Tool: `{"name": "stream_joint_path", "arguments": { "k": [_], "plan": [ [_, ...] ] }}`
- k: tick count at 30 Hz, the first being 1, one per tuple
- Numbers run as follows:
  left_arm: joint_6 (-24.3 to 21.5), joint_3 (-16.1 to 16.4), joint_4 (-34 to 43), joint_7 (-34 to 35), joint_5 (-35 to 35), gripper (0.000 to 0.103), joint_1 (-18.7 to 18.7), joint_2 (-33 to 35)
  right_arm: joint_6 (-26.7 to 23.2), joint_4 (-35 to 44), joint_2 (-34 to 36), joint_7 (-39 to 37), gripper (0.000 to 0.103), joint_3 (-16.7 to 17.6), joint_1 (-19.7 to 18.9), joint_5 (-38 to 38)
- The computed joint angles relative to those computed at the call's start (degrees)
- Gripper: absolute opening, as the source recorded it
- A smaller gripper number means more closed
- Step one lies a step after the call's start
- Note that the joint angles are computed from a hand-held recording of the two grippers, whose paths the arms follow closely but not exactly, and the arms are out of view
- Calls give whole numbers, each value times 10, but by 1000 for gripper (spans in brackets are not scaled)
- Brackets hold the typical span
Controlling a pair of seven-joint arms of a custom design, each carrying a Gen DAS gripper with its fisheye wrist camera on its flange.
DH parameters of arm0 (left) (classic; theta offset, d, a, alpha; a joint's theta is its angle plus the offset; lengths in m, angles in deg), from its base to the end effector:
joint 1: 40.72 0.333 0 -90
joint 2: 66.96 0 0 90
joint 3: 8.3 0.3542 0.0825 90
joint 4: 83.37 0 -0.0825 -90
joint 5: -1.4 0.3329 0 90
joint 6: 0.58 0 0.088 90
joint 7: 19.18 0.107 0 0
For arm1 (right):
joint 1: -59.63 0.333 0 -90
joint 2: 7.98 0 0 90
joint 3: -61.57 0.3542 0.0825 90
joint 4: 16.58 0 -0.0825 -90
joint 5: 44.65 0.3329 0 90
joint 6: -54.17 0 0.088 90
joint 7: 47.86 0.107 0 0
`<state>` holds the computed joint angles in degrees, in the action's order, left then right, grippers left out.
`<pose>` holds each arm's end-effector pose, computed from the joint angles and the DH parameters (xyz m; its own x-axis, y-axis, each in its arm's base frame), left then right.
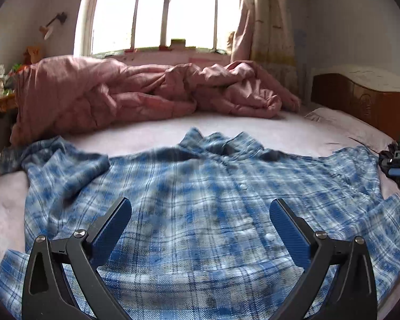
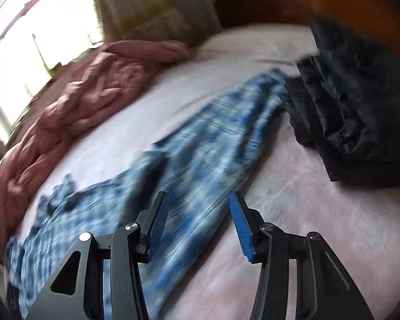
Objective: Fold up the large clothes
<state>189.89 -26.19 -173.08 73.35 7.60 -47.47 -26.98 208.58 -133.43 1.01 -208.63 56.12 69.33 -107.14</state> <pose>0.6898 -0.2484 0.4443 -0.4319 -0.8989 0.0740 -0.4394 0.1381 -0.8876 0.5689 0.0746 0.4755 -0.6839 -0.6612 -0.3084 -0.3453 0.6658 -0.6615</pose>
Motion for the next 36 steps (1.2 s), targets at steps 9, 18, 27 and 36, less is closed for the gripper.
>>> {"name": "stream_joint_path", "arguments": {
  "k": [9, 18, 27, 36],
  "plan": [
    [3, 65, -3, -2, -9, 103, -54, -4, 97, 12, 61, 79, 50, -60, -15, -33],
    [14, 33, -10, 2, -2, 103, -28, -2, 97, 47, 49, 141, 4, -66, 13, -197],
    [21, 43, -13, 1, -2, 103, -36, -5, 174, 114, 99, -191, 4, 53, -7, -12],
    [23, 45, -15, -1, -2, 103, -38, -7, 176, 99, 110, -281, 11, 32, 39, 96]
  ]
}}
